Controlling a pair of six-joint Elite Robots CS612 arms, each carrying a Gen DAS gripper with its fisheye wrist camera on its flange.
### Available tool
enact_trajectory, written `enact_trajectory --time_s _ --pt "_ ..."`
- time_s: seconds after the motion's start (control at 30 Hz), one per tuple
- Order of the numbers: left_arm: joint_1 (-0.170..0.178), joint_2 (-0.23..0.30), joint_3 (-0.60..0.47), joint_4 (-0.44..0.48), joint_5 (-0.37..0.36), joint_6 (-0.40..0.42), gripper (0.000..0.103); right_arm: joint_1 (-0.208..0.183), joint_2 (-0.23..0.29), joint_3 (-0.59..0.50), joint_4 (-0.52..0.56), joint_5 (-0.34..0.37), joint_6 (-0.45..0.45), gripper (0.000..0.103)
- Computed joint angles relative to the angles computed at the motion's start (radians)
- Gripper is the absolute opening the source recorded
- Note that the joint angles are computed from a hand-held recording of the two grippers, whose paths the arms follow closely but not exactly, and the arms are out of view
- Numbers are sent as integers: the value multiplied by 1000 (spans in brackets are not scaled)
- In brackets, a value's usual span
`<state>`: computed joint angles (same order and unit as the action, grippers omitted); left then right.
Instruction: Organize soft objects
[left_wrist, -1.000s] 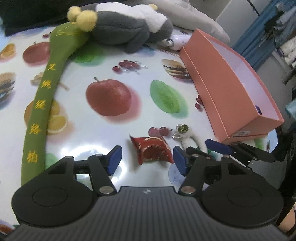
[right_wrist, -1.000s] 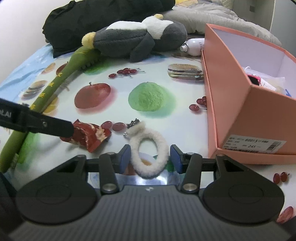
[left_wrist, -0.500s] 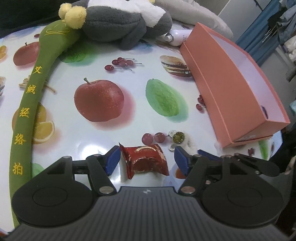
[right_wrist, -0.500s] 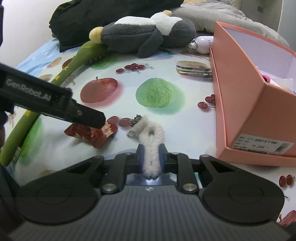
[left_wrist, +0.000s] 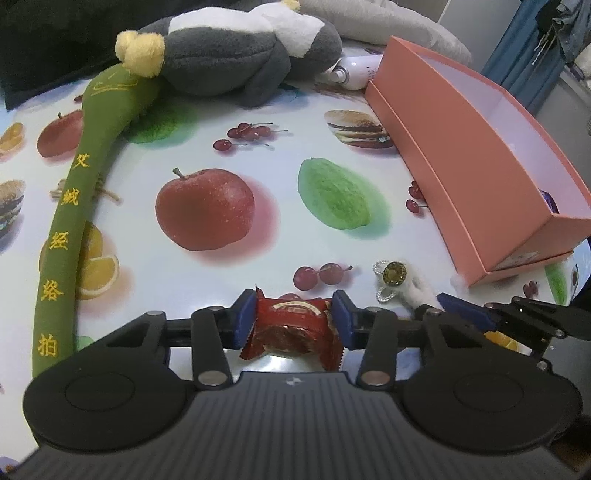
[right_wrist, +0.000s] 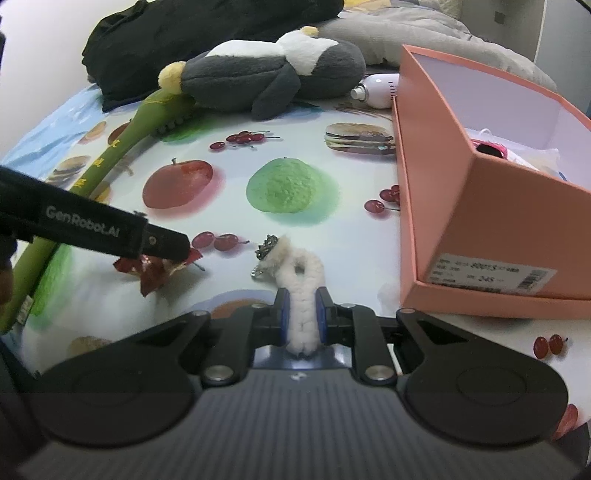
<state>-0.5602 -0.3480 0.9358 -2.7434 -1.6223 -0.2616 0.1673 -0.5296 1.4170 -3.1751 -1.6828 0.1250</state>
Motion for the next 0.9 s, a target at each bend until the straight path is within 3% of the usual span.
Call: enact_trajectory --time_s 0.2,0.77,0.9 --pt "-5 -23 41 -23 -1 -20 48 -2 -17 22 -6 15 14 17" --pt "-21 -124 207 -225 6 -165 41 -4 -100 83 -43 31 -26 15" --pt "-28 -146 224 -239 11 -159 37 -9 -122 98 -65 33 -26 15"
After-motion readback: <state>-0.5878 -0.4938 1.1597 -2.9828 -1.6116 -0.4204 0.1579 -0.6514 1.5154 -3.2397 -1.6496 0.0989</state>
